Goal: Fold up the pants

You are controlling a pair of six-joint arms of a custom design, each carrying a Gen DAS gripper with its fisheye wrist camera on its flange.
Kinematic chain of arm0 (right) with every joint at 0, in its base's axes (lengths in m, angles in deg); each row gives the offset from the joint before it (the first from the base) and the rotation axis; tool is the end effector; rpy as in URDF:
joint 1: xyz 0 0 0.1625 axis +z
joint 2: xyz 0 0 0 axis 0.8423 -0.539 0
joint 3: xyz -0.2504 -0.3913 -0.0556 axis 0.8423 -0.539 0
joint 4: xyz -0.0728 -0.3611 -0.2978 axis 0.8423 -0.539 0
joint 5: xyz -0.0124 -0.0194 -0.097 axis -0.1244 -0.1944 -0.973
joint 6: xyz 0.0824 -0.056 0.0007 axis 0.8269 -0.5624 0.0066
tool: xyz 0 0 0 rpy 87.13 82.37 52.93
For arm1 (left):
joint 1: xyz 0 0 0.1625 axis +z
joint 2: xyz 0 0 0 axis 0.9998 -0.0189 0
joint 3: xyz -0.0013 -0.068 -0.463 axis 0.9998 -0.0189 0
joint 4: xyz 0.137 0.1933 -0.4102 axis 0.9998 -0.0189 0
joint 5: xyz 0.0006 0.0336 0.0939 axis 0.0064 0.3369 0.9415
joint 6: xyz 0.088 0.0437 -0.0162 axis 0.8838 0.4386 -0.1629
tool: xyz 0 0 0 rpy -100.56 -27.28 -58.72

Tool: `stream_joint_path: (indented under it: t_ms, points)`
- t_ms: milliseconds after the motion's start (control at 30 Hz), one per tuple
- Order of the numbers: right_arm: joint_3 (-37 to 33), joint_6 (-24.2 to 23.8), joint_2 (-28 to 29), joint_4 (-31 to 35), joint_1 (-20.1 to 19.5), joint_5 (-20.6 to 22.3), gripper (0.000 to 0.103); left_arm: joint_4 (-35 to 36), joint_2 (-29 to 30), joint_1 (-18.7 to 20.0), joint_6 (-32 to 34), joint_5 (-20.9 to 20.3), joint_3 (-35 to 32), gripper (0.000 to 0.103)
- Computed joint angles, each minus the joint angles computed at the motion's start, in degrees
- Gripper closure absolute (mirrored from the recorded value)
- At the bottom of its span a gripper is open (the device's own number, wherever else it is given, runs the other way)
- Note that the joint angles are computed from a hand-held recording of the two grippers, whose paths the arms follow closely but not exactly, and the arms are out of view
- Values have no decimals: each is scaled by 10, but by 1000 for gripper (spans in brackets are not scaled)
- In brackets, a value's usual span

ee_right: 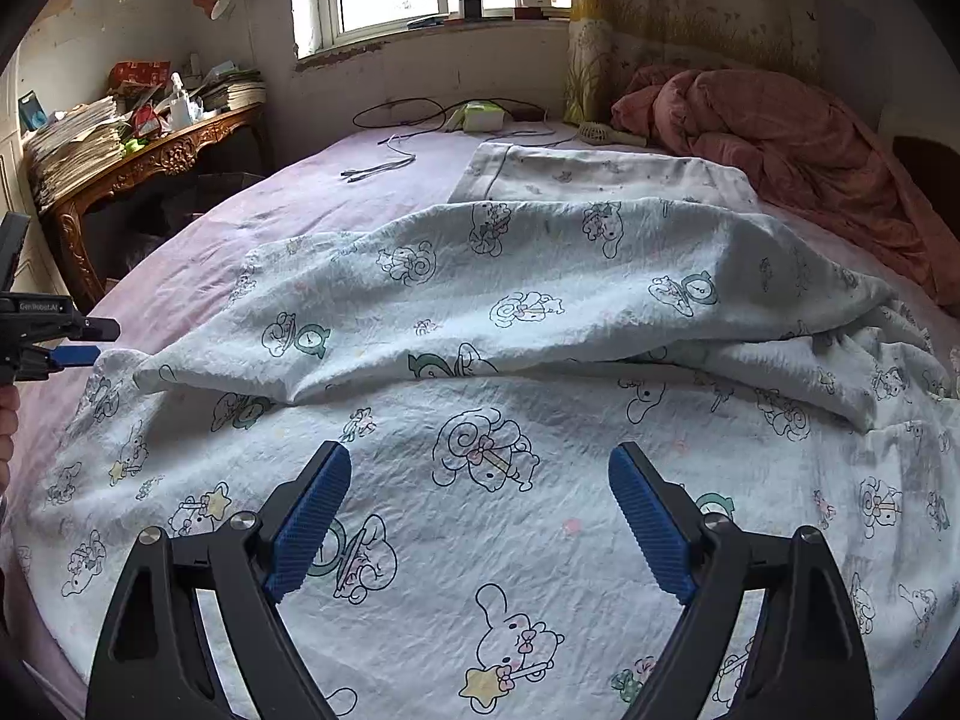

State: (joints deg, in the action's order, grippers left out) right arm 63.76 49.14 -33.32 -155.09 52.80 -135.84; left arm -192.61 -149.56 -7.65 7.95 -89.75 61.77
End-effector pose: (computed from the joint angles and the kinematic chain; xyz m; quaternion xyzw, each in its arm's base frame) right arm 0.2958 -0.6196 -0.0332 0.1464 -0.8476 0.3777 0.3427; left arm 0.0722 -0.7276 0.3594 -0.0131 0.9368 -0.2735 0.2178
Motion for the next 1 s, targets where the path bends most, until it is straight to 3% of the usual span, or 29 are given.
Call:
stream_joint_path:
  t_ms: [100, 267, 400, 533, 600, 700, 1000]
  points:
    - [-1, 3, 1, 0, -1, -2, 14, 17, -4, 14, -2, -34, -5, 53]
    - [3, 3, -1, -3, 2, 4, 14, 65, -14, 48, -2, -156, -18, 50]
    - [-1, -21, 8, -26, 9, -7, 14, 43, -26, 37, 30, -136, 1, 49]
    - [-13, -56, 23, -47, 16, -25, 14, 49, -28, 39, 59, -183, 6, 49]
    - [-21, -65, 30, -46, 17, -35, 14, 49, -18, 40, 56, -183, 3, 52]
    - [-23, -56, 30, -31, 14, -36, 14, 55, -1, 44, 47, -189, -8, 68]
    - [-21, -46, 27, -18, 11, -29, 14, -15, 5, 51, 23, -172, -3, 66]
